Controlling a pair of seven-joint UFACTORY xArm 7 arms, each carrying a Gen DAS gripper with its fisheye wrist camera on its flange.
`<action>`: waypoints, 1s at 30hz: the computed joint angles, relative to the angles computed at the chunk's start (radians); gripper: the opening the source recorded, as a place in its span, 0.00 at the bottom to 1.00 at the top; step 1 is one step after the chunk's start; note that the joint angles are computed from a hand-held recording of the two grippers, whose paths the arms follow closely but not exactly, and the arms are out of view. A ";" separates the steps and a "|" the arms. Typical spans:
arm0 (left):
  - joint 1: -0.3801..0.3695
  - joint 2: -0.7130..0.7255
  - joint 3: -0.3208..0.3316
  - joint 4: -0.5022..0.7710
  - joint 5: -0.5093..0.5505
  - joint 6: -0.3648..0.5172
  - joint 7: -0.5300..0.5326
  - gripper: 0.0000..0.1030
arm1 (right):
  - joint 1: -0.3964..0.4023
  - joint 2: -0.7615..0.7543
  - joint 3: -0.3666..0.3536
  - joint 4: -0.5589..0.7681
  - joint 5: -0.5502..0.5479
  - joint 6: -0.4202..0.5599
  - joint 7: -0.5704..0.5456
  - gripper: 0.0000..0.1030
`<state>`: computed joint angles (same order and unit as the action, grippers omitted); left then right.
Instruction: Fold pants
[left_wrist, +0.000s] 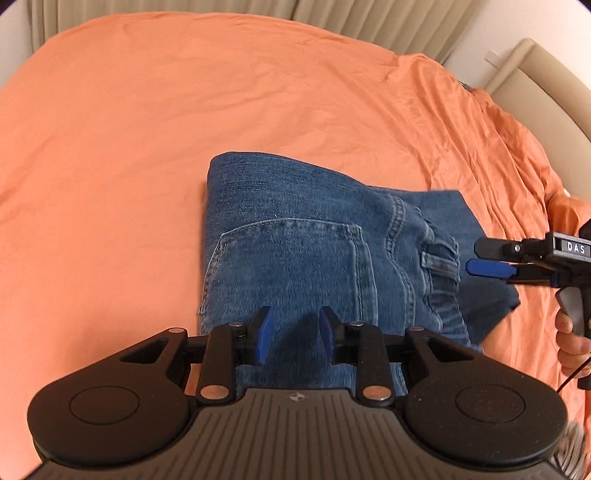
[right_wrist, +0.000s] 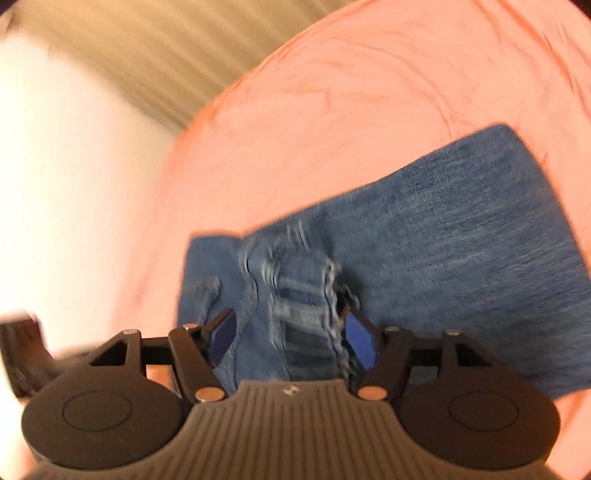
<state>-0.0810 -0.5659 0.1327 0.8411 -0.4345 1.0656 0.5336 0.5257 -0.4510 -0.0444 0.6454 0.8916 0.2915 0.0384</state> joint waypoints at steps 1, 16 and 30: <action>0.000 0.011 0.002 0.005 -0.004 0.000 -0.004 0.33 | 0.026 0.005 -0.030 0.005 0.052 -0.006 -0.021 0.61; -0.001 0.042 -0.050 0.007 0.054 -0.044 -0.083 0.36 | 0.027 0.230 -0.109 0.114 0.714 0.135 -0.508 0.26; 0.011 -0.037 0.002 0.001 0.044 -0.063 -0.099 0.37 | -0.144 0.076 0.160 0.223 0.010 0.022 -0.114 0.12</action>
<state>-0.0697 -0.6027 0.1349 0.8421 -0.3903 1.0026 0.4349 0.3821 -0.3747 0.1157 0.8683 0.9016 0.3140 -0.0760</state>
